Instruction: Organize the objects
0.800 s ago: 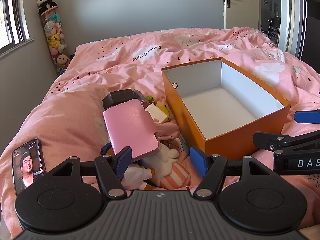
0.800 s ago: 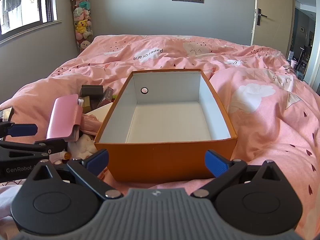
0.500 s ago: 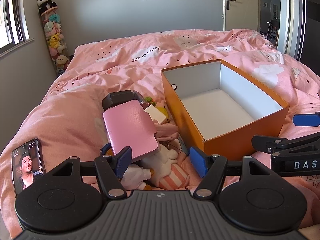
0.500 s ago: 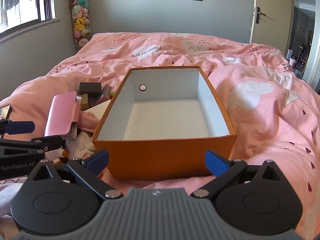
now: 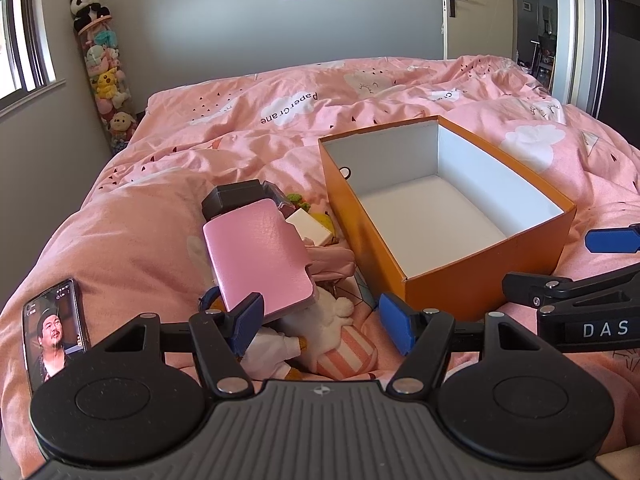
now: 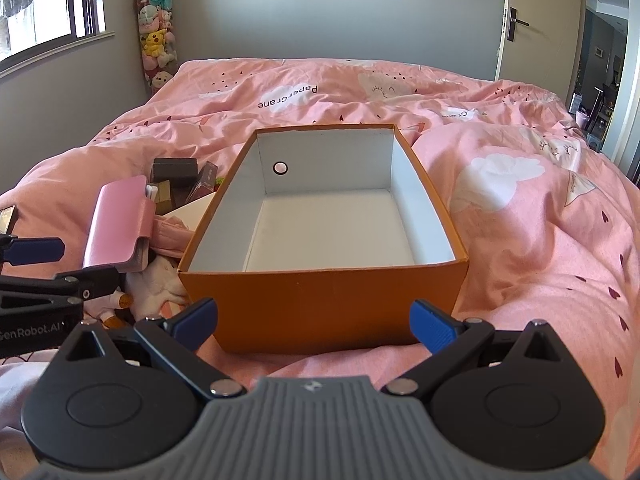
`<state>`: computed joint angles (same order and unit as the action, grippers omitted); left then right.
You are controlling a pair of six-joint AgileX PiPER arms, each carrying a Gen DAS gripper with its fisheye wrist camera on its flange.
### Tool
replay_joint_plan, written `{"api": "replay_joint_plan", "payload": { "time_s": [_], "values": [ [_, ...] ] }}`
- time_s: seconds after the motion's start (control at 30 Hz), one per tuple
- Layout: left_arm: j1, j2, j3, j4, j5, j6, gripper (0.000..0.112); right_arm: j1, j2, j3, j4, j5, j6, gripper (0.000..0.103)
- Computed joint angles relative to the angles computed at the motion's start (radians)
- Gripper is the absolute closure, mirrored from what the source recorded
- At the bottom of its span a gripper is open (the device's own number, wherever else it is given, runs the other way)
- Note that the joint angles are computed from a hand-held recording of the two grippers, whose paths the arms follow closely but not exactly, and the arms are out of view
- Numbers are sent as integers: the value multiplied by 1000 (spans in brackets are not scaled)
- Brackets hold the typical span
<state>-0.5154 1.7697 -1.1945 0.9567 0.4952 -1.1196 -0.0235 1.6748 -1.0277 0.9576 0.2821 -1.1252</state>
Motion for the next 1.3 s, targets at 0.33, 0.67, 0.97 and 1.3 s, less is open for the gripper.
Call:
{"api": "replay_joint_plan", "payload": {
  "time_s": [0.33, 0.67, 0.97, 1.3],
  "values": [
    [-2, 1, -2, -12, -10, 24, 34, -7, 2, -5, -22, 7, 21, 1],
    [11, -6, 6, -55, -47, 71, 34, -8, 4, -7, 9, 24, -20, 1],
    [68, -24, 17, -169, -141, 179, 36, -6, 21, -39, 137, 72, -192, 17],
    [218, 18, -86, -560, -125, 511, 45, 60, 173, -302, 13, 243, -91, 36]
  ]
}}
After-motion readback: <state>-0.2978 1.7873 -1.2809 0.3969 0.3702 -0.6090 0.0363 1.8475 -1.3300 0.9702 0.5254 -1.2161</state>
